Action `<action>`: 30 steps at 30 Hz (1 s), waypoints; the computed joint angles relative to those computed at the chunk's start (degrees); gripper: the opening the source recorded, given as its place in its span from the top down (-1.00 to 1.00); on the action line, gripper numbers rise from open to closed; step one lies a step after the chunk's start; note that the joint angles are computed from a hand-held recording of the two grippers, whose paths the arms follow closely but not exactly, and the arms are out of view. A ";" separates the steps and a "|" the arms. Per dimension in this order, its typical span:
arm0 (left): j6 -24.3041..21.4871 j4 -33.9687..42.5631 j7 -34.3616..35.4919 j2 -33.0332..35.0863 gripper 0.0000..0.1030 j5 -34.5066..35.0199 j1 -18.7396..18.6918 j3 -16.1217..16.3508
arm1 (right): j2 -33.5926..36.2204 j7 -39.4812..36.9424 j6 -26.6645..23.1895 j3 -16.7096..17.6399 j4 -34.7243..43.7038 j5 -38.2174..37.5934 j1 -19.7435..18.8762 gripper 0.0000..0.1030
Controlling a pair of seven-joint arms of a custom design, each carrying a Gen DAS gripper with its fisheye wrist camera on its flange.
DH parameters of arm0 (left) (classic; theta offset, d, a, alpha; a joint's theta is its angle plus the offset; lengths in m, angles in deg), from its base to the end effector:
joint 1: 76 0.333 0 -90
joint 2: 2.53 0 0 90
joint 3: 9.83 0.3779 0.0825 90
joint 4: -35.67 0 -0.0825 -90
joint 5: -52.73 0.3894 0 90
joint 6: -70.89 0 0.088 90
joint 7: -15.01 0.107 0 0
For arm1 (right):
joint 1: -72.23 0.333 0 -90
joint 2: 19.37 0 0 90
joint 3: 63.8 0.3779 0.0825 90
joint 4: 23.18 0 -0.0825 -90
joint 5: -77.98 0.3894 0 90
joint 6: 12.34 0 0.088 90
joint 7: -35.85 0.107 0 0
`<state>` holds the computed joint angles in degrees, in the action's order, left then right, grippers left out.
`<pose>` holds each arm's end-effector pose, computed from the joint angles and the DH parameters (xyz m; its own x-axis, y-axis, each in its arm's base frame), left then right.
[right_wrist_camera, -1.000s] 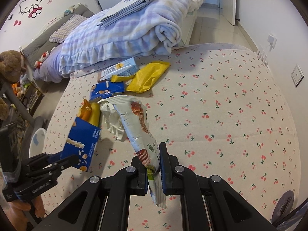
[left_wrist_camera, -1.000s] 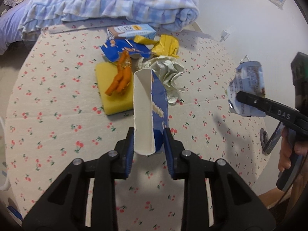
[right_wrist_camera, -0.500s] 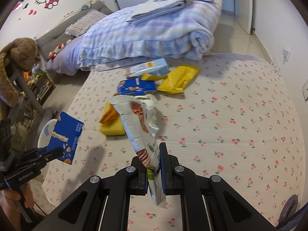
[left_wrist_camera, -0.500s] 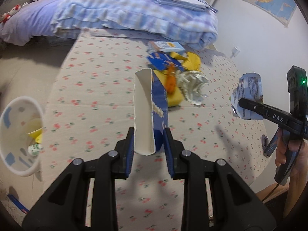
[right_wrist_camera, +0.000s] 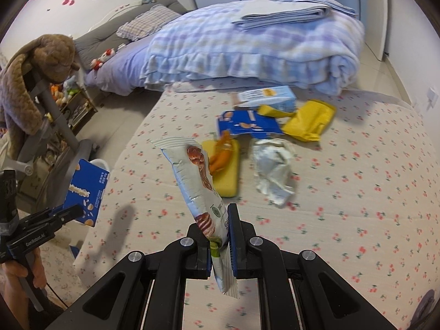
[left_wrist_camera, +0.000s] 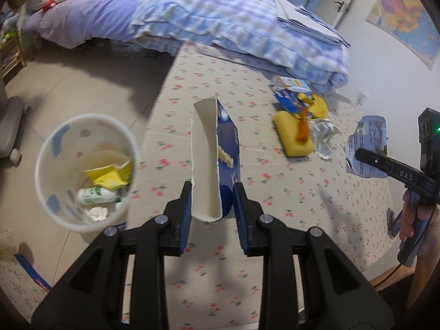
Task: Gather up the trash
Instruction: 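Carry the carton and snack bag to the wastebasket and open both tools over it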
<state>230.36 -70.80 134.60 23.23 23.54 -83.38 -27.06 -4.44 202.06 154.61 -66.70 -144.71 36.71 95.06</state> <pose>0.6602 -0.2484 0.3870 -0.4824 -0.8380 0.2551 -0.8013 0.3044 -0.5151 0.5722 0.2526 0.3930 -0.2430 -0.9465 -0.2123 -0.7850 0.3205 -0.5302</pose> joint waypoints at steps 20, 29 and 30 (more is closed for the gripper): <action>4.17 -2.09 -6.97 0.83 0.40 2.04 4.60 4.12 | 14.77 -16.72 -2.19 4.01 19.86 13.99 3.34 0.80; 4.52 0.26 -9.96 3.22 0.39 4.34 4.92 5.31 | 22.58 -25.09 -4.95 5.73 31.24 19.85 5.00 0.80; 4.57 0.40 -9.88 3.42 0.39 4.49 5.20 5.12 | 23.65 -25.99 -5.28 6.07 32.80 20.58 5.15 0.80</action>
